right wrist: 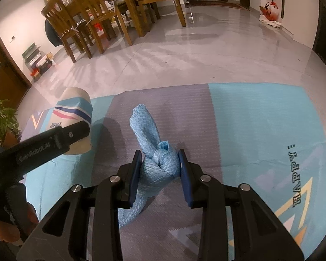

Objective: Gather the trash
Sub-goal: 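Grasp the white paper cup with the left tool while the right tool grasps the blue cloth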

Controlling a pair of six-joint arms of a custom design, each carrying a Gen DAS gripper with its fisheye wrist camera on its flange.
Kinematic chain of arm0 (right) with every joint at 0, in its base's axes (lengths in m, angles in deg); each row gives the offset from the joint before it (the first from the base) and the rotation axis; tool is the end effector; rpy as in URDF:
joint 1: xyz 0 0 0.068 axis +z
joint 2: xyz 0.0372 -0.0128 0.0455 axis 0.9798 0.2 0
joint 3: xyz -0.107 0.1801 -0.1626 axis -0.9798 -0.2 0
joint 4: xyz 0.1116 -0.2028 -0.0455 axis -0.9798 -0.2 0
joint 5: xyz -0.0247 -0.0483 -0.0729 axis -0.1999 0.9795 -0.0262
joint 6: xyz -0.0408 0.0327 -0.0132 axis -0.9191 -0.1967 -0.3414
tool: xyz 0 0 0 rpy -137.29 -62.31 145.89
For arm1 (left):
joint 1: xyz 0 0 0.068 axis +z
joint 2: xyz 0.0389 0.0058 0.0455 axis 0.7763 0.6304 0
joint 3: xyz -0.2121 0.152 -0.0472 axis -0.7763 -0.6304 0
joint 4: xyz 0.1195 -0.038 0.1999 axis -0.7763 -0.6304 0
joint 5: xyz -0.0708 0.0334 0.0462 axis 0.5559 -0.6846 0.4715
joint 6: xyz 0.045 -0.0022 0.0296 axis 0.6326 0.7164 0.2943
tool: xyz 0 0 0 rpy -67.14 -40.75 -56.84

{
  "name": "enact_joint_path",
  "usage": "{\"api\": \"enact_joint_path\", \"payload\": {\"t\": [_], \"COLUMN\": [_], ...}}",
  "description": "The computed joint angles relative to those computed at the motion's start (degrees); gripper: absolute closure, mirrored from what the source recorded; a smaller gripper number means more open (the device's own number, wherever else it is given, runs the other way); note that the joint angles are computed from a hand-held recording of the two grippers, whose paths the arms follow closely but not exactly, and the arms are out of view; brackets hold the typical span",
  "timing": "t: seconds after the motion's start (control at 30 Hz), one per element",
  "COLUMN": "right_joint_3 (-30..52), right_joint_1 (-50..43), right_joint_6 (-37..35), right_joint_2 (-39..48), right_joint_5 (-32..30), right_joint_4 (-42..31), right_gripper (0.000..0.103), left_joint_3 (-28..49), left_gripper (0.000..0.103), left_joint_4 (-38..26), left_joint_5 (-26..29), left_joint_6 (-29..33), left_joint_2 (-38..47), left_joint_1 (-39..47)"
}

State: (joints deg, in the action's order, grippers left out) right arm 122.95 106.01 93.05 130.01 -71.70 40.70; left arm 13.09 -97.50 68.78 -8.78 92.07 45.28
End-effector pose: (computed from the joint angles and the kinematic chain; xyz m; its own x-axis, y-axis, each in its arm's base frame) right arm 0.2650 0.1394 0.2076 -0.8480 -0.0374 -0.5287 -0.1849 0.9557 0.2289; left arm 0.2545 -0.0242 0.2087 -0.8151 -0.3006 -0.4952 -0.2452 0.9535 -0.1754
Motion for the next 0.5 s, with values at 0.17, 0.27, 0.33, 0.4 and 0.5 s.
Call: {"api": "enact_joint_path", "payload": {"t": [0.17,0.27,0.33,0.4,0.5], "right_joint_3": [-0.54,-0.72,-1.19,-1.35,-2.11], "right_joint_1": [-0.47,-1.3,-1.9,-2.2,-2.41], "right_joint_6": [-0.15,-0.71,-1.09,-1.41,-1.89], "right_joint_2": [-1.82,-2.8,-4.11,-5.5,-7.86], "right_joint_5": [-0.07,-0.36,-0.57,-0.52,-0.09], "right_joint_4": [-1.23,-1.75,-2.43,-3.41,-4.66], "right_gripper": [0.069,0.069,0.069,0.069,0.069], "left_joint_3": [-0.21,-0.61,-0.64,-0.58,-1.12], "left_gripper": [0.027,0.027,0.027,0.027,0.027], "left_joint_4": [-1.83,-3.42,-4.47,-5.43,-6.99], "left_joint_5": [0.55,0.67,0.5,0.53,0.56], "left_joint_6": [1.13,2.1,2.57,3.06,3.41], "left_joint_2": [-2.08,-4.09,-5.4,-6.51,-9.3], "left_joint_1": [0.16,0.09,-0.13,-0.27,-0.75]}}
